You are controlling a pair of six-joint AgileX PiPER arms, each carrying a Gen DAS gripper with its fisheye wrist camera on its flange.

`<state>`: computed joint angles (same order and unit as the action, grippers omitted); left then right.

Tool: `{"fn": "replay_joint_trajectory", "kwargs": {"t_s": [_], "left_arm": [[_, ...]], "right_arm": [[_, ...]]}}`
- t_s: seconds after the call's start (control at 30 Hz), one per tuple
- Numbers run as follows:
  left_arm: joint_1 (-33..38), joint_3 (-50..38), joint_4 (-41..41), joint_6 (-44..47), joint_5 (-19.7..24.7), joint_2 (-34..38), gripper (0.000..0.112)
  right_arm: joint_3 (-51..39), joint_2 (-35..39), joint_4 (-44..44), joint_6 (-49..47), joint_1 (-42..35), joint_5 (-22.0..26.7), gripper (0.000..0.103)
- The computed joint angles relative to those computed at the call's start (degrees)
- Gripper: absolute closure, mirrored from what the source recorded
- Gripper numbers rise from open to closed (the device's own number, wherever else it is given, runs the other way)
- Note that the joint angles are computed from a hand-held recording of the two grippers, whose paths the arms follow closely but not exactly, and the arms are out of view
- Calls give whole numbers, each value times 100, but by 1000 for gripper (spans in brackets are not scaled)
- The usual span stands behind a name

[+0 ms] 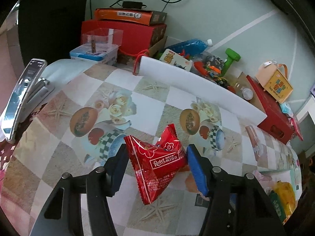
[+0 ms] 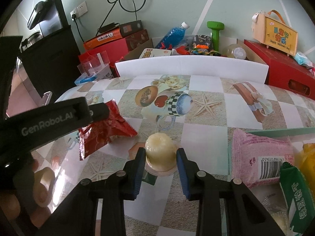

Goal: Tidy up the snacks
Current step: 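Lift the red candy bag and pudding cup with both tools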

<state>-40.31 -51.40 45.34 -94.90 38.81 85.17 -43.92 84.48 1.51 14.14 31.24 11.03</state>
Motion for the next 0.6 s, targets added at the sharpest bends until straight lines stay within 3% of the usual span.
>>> {"fn": "replay_joint_trajectory", "kwargs": {"t_s": [0.13, 0.6], "left_arm": [[-6, 138, -46, -103, 31, -154, 51], [-133, 163, -211, -130, 197, -285, 51]], "right_arm": [[15, -55, 136, -141, -17, 3, 69], [-16, -292, -655, 574, 109, 160, 70]]}}
